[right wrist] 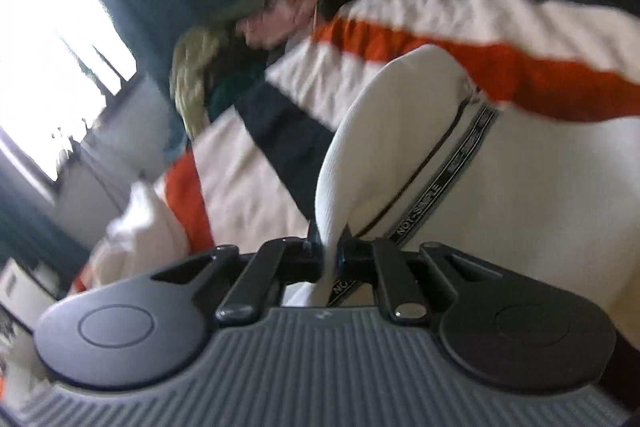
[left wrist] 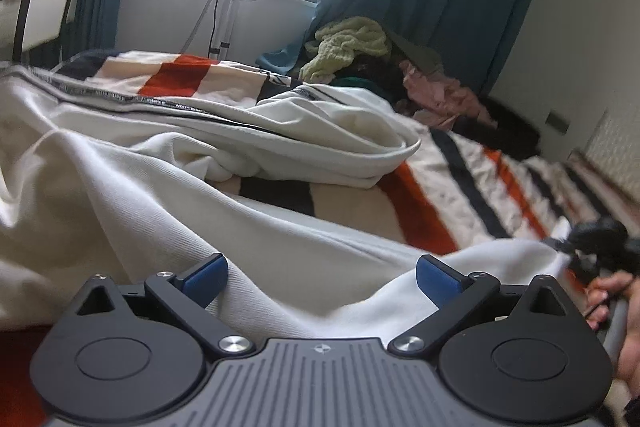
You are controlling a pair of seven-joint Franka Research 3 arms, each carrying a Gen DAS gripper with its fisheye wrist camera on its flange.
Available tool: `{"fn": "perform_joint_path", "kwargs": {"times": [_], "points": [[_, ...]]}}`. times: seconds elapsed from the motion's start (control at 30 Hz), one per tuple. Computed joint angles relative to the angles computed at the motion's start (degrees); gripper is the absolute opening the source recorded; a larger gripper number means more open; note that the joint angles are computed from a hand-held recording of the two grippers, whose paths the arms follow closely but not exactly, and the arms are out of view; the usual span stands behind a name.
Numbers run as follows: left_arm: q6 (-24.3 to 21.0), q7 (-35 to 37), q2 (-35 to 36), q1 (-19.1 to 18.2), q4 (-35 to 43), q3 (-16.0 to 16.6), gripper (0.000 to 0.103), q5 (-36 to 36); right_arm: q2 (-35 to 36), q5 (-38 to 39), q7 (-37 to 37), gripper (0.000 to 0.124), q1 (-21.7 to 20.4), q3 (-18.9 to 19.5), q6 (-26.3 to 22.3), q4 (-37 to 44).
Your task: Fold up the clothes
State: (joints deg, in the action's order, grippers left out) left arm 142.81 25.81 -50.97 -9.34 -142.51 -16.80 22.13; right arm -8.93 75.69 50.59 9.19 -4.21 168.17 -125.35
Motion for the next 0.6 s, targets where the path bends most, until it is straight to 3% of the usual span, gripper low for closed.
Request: {"fn": "perform_joint_path", "kwargs": {"times": [0.13,0.23,0.33,0.43,0.53,0.6], "points": [[0.2,-2.1,-1.7,0.2,-0.8,0.7,0.101,-1.2,-10.3,8.2,-2.1,0.009,0.9,-1.0,5.0,-6.8],[-0.2,-3.7,-3.3,0.0,-1.5,1.4,0.101,-2.7,-18.6,0.6,9.6,0.009,-1.6,-0.2,5.7,-14.9],[-2.2,-4.2,-4.5,-0.3,-1.7,1.7,0.101,-3.8,-26.4,-10.1,24.2,0.009,-7.9,1.8,0.2,-23.4],[-4.4,-4.6,-5.2,-0.6,-1.8,2.1,0.101,-4.8,-30.0,-19.0,36.3,0.012,-13.1,2.0,-8.8,-27.9],[-6.0,-5.2,-5.7,-0.7,-2.0,2.4,0.101,-5.6,-29.1,-22.6,44.6,0.018,-14.1,-0.8,-15.4,-28.0],[-6.7,-5.5,-6.1,-0.5,-2.0,2.3,0.101,-5.6,-28.4,-23.6,46.2,0.027,-12.8,-2.0,-15.1,-27.8]]}}
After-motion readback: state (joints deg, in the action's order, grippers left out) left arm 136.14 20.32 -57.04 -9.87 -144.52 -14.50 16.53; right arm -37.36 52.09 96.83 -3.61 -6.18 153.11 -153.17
